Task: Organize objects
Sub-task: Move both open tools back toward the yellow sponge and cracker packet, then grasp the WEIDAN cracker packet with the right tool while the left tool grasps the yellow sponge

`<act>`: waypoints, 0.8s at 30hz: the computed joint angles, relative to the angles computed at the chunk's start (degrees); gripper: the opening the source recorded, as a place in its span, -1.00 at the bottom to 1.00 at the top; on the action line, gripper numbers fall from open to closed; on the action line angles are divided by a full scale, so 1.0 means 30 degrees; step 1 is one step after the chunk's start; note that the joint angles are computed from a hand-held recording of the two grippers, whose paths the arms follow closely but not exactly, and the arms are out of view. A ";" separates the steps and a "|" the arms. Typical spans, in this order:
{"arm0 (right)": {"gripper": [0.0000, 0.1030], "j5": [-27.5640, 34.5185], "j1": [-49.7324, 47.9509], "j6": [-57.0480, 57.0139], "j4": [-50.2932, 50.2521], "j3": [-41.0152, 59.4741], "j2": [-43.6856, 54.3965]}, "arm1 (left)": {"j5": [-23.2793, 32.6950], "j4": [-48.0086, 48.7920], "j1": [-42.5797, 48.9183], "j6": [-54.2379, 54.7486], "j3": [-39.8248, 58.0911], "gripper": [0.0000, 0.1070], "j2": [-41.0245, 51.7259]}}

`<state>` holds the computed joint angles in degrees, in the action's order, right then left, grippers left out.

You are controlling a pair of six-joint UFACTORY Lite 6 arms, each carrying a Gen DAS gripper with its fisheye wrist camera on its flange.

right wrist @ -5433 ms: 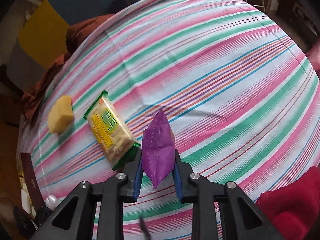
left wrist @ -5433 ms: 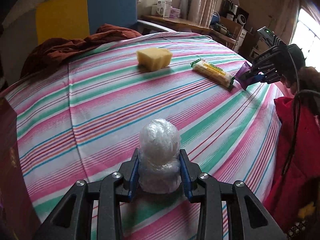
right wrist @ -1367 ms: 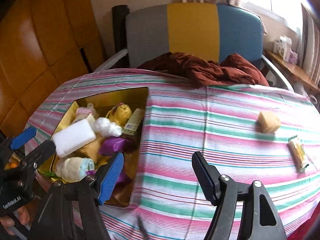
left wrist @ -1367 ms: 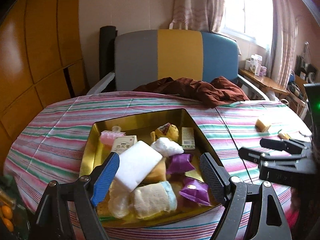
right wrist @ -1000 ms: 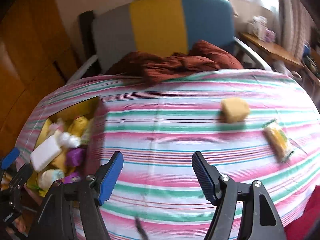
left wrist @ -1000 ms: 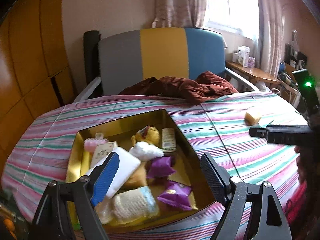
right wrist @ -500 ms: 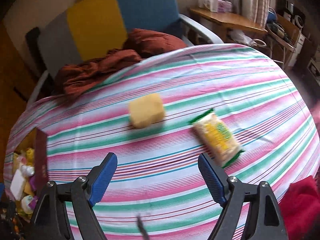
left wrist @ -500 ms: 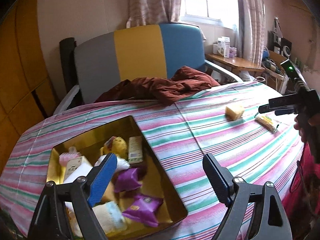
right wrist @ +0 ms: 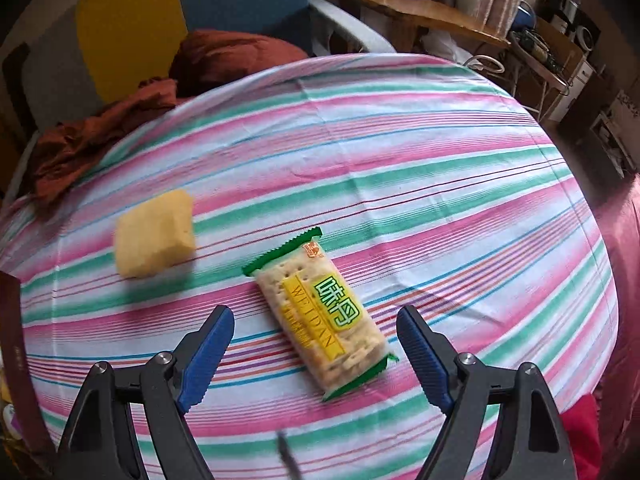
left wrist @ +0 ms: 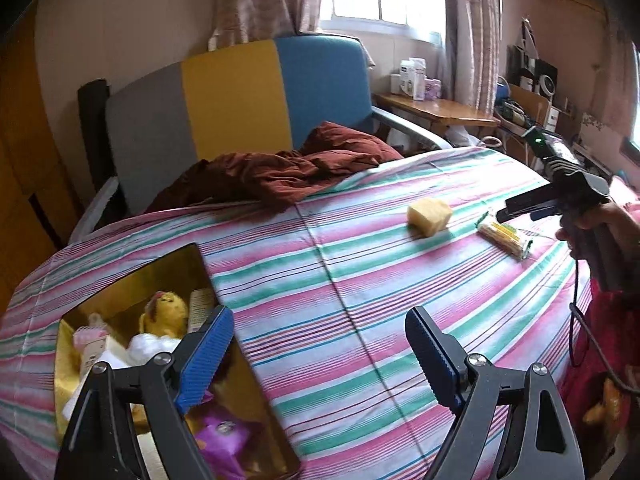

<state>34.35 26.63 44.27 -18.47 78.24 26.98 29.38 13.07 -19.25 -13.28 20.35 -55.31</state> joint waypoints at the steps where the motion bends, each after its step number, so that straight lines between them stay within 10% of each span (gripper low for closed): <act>1: 0.65 0.0056 -0.0011 -0.0202 -0.0001 0.0207 0.0394 | -0.0158 0.0247 -0.0251 -0.0359 0.0112 0.64 0.0385; 14: 0.01 -0.0866 -0.0110 -0.0659 -0.0135 -0.0004 0.1202 | -0.3718 0.6047 -0.3732 -0.8420 0.4493 0.64 1.0908; 24: 0.02 -0.0740 -0.0339 -0.2135 0.1424 0.0421 0.1763 | -0.4918 0.0538 -0.3494 -0.2590 1.0477 0.64 1.8867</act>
